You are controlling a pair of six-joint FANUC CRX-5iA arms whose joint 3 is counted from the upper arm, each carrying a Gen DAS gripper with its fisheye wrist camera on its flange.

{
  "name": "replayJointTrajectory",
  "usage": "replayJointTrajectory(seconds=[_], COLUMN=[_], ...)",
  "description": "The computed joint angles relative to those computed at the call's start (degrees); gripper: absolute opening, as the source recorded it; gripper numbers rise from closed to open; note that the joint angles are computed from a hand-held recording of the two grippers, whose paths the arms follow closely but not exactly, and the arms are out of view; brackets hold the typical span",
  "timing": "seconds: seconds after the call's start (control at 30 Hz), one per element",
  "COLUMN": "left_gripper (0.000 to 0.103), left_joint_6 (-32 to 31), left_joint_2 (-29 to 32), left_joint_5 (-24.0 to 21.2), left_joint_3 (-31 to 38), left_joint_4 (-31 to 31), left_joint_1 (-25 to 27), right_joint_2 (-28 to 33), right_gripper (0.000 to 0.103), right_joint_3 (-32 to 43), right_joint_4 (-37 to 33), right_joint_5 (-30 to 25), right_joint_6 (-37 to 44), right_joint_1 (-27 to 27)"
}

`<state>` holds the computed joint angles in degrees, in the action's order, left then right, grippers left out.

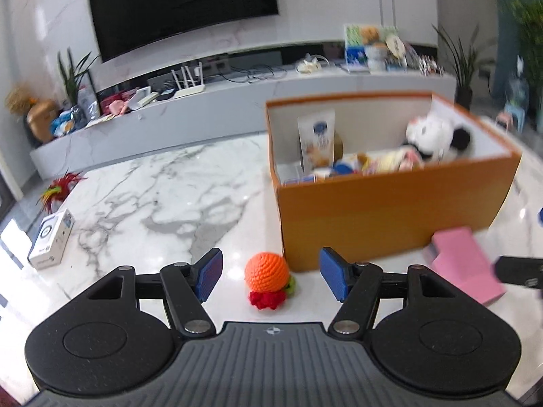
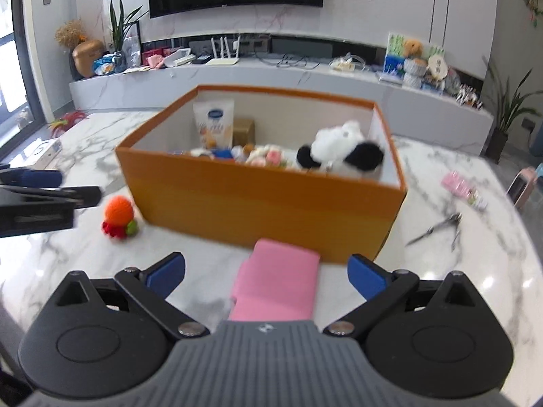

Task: Organize objects
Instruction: 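Move the left tool to the orange crocheted ball while the right tool approaches the pink card holder, then grasp the crocheted ball with the left tool while the right tool grasps the pink card holder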

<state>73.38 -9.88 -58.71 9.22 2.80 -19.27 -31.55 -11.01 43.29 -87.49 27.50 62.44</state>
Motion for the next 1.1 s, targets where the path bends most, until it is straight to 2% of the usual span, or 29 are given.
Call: replayJointTrajectory(seconds=[0.17, 0.3, 0.57, 0.93, 1.1], left_gripper=[0.074, 0.074, 0.074, 0.074, 0.074], left_joint_6=[-5.81, -8.39, -3.69, -0.1, 2.02], left_joint_2=[-0.02, 1.93, 5.37, 6.89, 7.43], left_joint_5=[3.26, 2.96, 0.85, -0.73, -1.81], left_joint_3=[-4.63, -5.6, -2.96, -1.14, -0.91], left_joint_4=[2.43, 5.52, 3.41, 2.23, 4.21], left_joint_1=[1.89, 3.36, 2.66, 1.36, 2.36], right_joint_2=[-0.76, -0.29, 1.19, 3.82, 4.67], right_gripper=[0.102, 0.102, 0.102, 0.102, 0.102], right_joint_3=[-0.67, -0.93, -1.52, -1.56, -1.52], right_joint_4=[-4.28, -6.95, -10.57, -10.81, -11.15], right_joint_5=[4.06, 6.33, 7.16, 7.14, 7.11], right_joint_6=[0.36, 1.78, 2.9, 2.85, 3.05], right_joint_1=[-3.92, -7.08, -11.8, -12.75, -13.23])
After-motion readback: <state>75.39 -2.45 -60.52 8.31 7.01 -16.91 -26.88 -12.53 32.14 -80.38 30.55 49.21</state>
